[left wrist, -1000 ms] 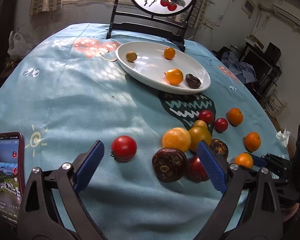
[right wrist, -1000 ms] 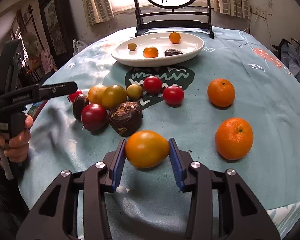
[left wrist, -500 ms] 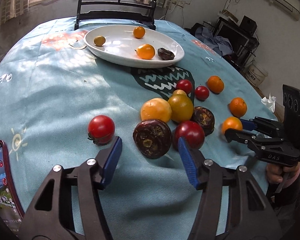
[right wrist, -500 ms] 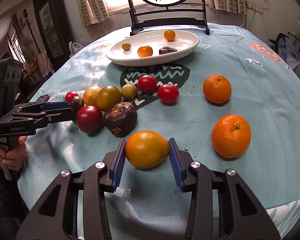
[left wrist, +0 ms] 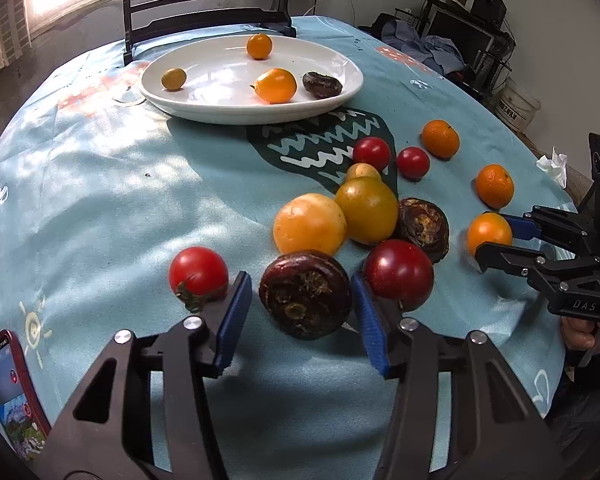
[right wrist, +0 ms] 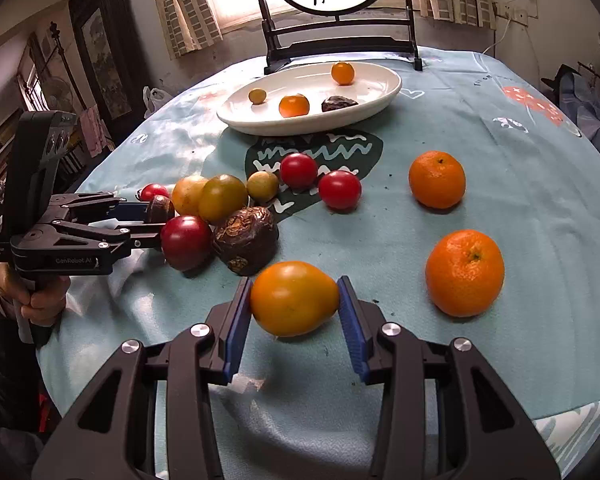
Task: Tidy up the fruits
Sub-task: 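Grasp a large yellow tomato with the right tool while the left grasps a dark brown fruit, then place the yellow tomato and dark brown fruit on the plate, open both tools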
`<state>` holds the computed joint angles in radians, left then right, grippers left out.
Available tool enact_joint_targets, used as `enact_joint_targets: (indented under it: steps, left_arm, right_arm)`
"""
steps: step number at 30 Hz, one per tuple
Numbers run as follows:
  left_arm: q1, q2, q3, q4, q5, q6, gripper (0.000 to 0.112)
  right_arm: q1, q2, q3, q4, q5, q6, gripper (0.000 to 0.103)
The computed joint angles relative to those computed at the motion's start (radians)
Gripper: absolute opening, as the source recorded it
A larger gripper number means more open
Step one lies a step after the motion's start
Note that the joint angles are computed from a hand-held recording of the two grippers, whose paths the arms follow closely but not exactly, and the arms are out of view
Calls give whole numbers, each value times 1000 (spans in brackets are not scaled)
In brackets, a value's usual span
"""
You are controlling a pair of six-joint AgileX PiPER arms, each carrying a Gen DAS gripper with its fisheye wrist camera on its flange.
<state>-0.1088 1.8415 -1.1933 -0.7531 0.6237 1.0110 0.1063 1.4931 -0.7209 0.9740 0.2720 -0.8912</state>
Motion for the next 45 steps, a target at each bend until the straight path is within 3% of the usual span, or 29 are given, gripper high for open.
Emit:
enact_joint_targets:
  steps: [5,10,19,23,25,27,30,35,39,45]
  left_arm:
    - [8,0,0,-17,12,4,42]
    - [-1,-22,28,-11,-14,-6,41]
    - [55,-80,47,-117,45,24,41]
    - [34,-70,-19,-113,51,-54,41]
    - [14,-43,-89,-97,49,-132,41]
    - [-12,0,-184,-58,37,-241,41]
    - [-58,93,-366,81,18,-460,41]
    - [-102,295,-694,330,82,-756,41]
    - [-97,408,-852,410,154,-846,41]
    - [-98,492,-983,463,211,-883,42]
  right_arm:
    - [-10,-1,1,30,10,-28,43]
    - [-9,-6,7,52,5,-49,43]
    - [-23,-21,23,152,14,-153,43]
    - [-28,-31,28,207,20,-208,43]
    - [-56,-16,-2,224,80,-210,43]
    - [-78,7,-67,199,138,-160,43]
    - [-77,57,-211,112,150,-22,43]
    - [-70,272,-581,-208,231,369,43]
    - [-74,468,-878,-388,367,618,43]
    - [-67,659,-1155,-529,504,783,44]
